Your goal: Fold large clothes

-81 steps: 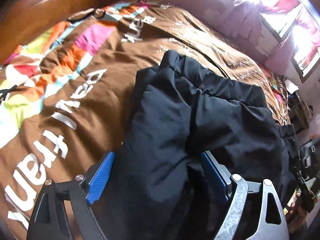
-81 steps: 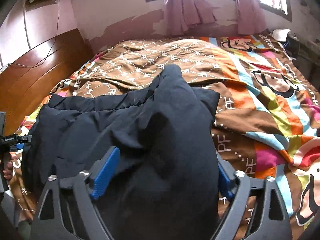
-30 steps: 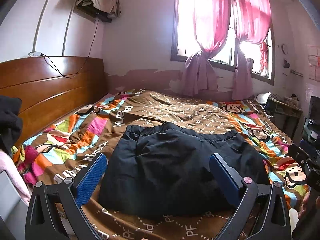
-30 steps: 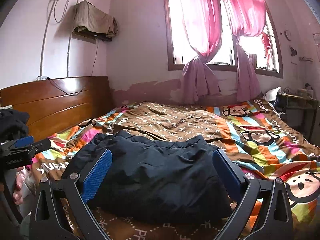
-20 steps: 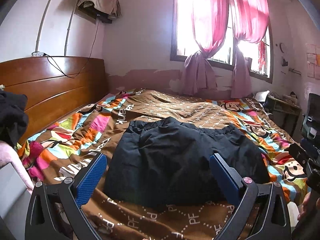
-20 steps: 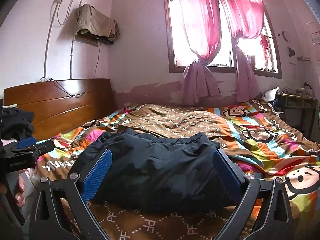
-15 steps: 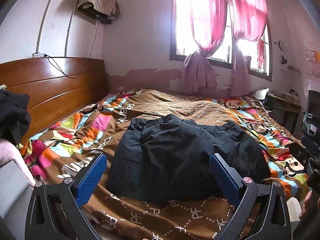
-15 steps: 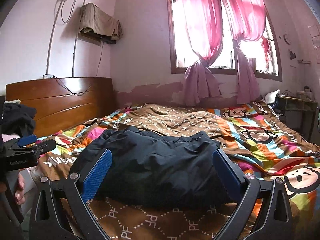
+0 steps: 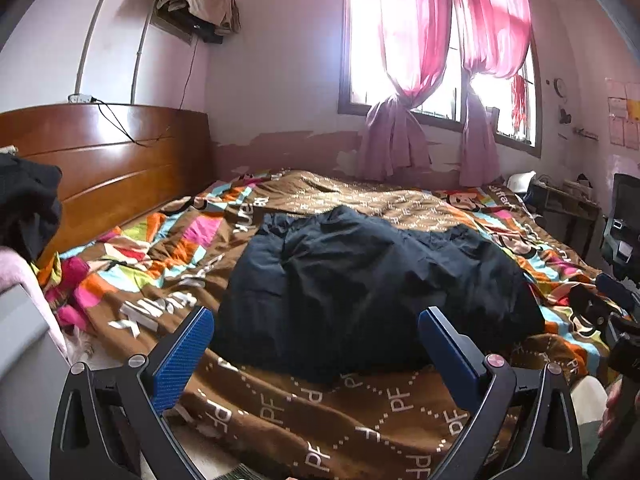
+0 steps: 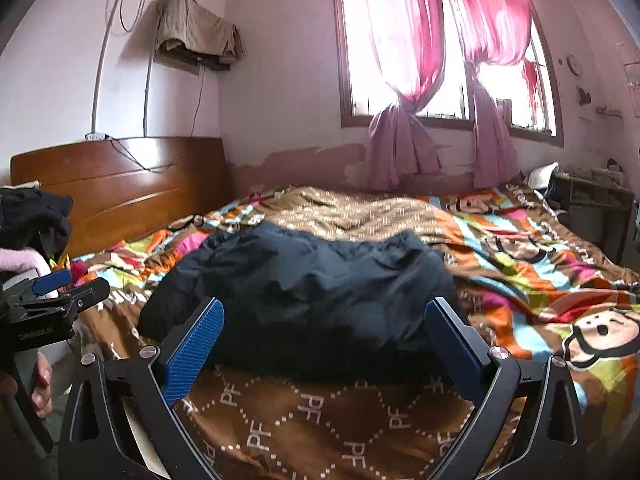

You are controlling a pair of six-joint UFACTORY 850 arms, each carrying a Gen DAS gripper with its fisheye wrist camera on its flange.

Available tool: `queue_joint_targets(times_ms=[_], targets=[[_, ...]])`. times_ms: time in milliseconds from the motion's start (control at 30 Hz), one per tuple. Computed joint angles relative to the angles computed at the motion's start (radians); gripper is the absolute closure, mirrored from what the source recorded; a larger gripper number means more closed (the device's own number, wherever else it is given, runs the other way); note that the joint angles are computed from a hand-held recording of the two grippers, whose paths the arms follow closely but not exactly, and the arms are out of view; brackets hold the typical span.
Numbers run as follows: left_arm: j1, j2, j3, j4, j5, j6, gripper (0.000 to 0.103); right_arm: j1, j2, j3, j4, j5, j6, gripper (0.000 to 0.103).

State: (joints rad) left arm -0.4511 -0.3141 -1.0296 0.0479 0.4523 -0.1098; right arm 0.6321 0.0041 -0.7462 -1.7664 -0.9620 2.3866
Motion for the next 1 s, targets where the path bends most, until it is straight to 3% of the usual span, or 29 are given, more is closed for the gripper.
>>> queue_joint_targets(times_ms=[267, 1000], targets=[[-0.015, -0.020, 0.003, -0.051, -0.012, 0.062, 0.000, -0.026, -0.025, 0.002, 0.004, 0.059, 0.006, 0.004], [-0.020, -0.024, 0.001, -0.057, -0.011, 0.064, 0.000, -0.027, -0.030, 0.001, 0.010, 0.070, 0.008, 0.004]])
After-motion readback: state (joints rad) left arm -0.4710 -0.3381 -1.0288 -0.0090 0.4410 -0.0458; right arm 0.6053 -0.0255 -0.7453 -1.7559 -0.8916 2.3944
